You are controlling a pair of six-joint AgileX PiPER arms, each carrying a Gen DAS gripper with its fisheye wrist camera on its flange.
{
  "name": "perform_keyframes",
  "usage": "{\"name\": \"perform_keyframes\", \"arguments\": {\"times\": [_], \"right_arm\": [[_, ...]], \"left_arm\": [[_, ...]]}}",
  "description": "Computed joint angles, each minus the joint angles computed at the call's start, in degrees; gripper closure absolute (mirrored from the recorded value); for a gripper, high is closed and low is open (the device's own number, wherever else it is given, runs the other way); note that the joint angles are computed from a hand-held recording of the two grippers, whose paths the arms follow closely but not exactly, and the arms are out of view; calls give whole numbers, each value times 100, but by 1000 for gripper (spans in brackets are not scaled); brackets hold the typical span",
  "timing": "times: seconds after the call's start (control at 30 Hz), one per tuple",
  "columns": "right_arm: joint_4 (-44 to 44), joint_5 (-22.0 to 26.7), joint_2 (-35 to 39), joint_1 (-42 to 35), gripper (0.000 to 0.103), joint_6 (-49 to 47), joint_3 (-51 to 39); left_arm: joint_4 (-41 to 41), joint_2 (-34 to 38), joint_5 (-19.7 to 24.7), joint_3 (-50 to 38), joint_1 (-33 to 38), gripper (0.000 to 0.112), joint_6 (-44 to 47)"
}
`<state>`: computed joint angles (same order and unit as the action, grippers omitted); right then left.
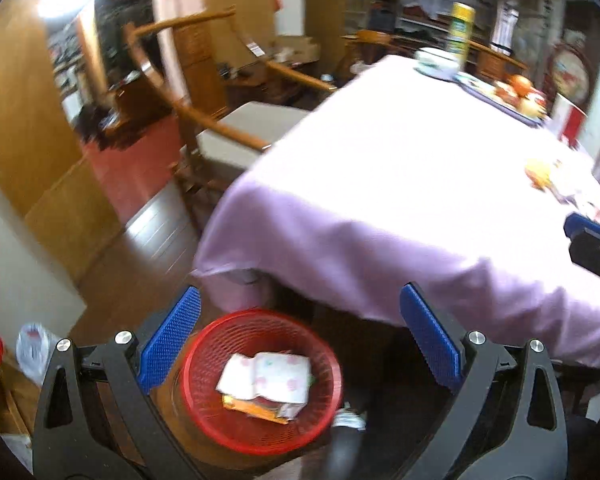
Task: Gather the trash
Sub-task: 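Return to the table and grasp the yellow mesh net with the left tool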
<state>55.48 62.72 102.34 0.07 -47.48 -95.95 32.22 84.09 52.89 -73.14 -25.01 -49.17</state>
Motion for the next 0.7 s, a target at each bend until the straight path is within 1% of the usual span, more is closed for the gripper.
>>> {"name": "perform_keyframes", "arguments": {"times": [0.17,0.27,0.33,0.37,0.43,0.47,0.57,0.67,0.7], "right_arm": [[510,-28,-205,-916,45,-557,460],[732,-51,-188,-1449,35,-809,618],[842,-171,-177,-1790,22,-993,748],[884,-219,-156,-1903,19,-1072,784],[928,-380,-80,-2127,8,-1172,788],[923,-553,-44,-2242,6,-1240,815],[733,-1063,91,-2386,6,-1231,756],[559,-1162,511,-2593,6,-945,324],[508,-1145,629,-2668,6,-839,194]], "left_arm": [[157,772,388,-1058,-757,16,101],[139,1273,532,-1769,-1118,16,251],[116,1622,611,-2243,-1313,16,374],[116,1755,602,-2379,-1384,16,393],[39,2146,669,-2894,-1534,16,516],[-48,2394,712,-3232,-1585,16,631],[-316,3116,962,-4267,-1653,16,1067],[-522,3952,1443,-5610,-1688,16,1611],[-539,4102,1557,-5877,-1700,16,1707]]}}
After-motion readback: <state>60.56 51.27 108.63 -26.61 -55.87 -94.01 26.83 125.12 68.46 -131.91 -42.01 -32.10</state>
